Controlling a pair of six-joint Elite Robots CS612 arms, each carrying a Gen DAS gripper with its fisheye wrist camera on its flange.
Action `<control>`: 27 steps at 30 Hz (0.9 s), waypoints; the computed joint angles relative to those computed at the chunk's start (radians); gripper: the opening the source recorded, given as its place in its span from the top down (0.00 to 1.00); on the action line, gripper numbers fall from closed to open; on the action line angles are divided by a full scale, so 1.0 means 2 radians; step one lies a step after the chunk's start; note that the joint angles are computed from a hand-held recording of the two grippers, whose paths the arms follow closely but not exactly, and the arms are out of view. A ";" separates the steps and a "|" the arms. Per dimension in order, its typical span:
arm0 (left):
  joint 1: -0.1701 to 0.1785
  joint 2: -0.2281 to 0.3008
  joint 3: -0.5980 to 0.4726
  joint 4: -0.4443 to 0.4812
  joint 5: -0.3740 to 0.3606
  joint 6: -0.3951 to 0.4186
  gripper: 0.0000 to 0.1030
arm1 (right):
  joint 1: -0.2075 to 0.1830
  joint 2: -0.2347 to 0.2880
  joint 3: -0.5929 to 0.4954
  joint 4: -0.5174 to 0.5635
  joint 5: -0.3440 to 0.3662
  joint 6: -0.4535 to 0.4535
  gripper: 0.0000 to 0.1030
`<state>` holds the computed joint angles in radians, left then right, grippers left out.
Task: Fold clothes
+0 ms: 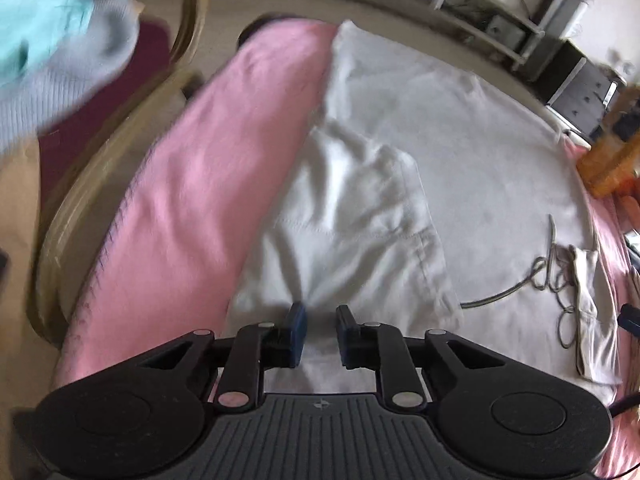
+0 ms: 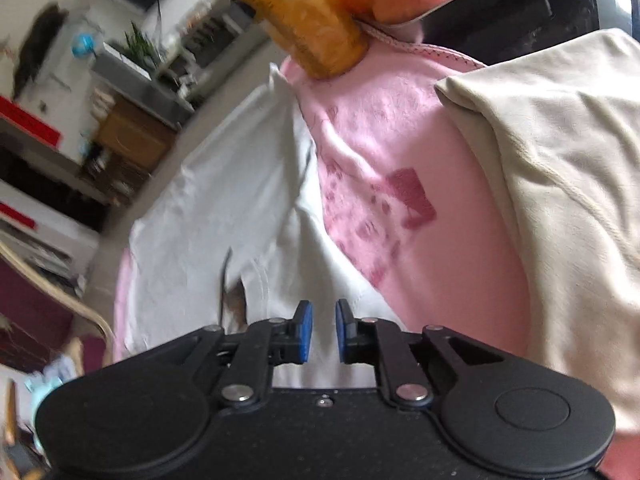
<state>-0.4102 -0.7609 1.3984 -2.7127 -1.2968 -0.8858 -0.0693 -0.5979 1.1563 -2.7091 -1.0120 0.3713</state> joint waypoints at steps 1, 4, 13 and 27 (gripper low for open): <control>-0.001 0.001 -0.002 0.002 0.004 0.008 0.80 | 0.000 0.007 -0.007 -0.007 0.004 0.007 0.88; -0.004 0.003 -0.004 0.006 0.016 0.031 0.77 | 0.002 0.018 -0.021 0.014 -0.014 0.018 0.99; -0.009 0.000 -0.005 0.025 0.025 0.053 0.76 | 0.002 -0.029 0.037 0.004 -0.075 0.004 0.89; -0.021 -0.023 0.041 -0.050 -0.039 0.087 0.83 | 0.014 -0.059 0.080 0.022 -0.040 -0.143 0.78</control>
<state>-0.4525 -0.8069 1.4804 -2.8133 -1.3740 -0.7124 -0.0421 -0.7163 1.3166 -2.6646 -1.0917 0.0859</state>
